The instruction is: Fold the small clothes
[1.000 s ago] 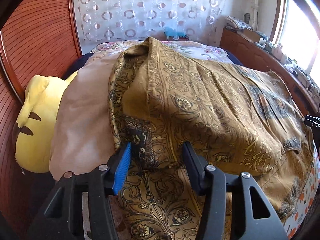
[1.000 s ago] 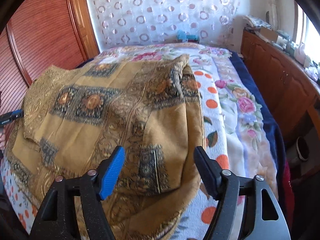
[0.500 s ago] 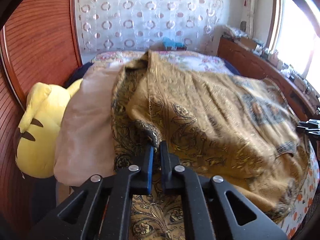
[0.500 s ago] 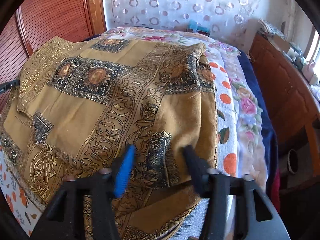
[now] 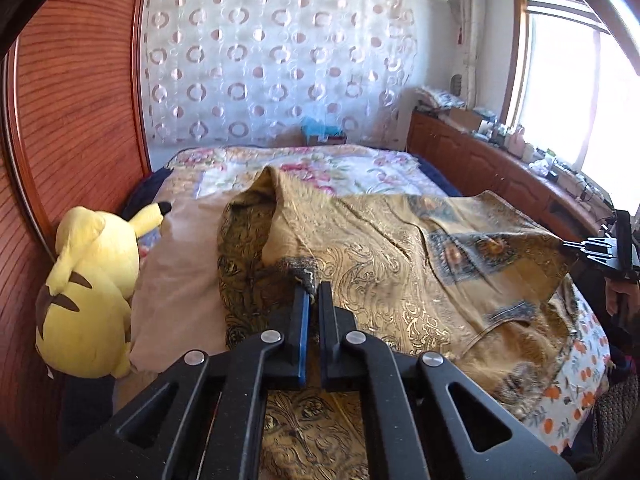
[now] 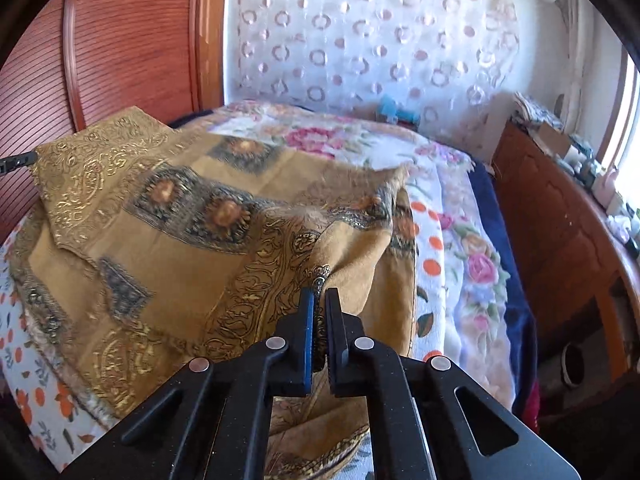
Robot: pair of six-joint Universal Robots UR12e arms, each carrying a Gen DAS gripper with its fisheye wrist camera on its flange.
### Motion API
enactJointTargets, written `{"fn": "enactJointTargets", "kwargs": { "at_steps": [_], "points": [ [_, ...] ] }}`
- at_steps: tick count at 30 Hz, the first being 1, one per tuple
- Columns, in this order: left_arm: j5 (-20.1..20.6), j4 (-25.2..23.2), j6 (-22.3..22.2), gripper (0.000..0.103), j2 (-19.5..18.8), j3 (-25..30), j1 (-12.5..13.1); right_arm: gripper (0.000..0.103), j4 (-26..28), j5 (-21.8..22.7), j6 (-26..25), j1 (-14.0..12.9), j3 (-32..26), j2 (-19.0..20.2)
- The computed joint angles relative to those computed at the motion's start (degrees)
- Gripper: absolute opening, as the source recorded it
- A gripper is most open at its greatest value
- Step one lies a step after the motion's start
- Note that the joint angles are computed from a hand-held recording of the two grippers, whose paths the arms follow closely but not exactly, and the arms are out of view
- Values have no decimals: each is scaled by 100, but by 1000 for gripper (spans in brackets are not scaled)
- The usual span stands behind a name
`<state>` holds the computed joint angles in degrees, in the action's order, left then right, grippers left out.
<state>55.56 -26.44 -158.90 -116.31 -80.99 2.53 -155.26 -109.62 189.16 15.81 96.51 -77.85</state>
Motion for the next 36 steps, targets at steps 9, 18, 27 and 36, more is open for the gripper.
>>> {"fn": "enactJointTargets", "kwargs": {
  "at_steps": [9, 18, 27, 36],
  "points": [
    [-588, 264, -104, 5, 319, -386, 260, 5, -332, -57, -143, 185, 372, -420],
    [-175, -561, 118, 5, 273, -662, 292, 5, 292, 200, 189, 243, 677, -547],
    [96, -443, -43, 5, 302, -846, 229, 15, 299, -155, 786, 376, 682, -352],
    [502, -153, 2, 73, 404, -997, 178, 60, -334, -544, 866, 708, 693, -209]
  ]
}}
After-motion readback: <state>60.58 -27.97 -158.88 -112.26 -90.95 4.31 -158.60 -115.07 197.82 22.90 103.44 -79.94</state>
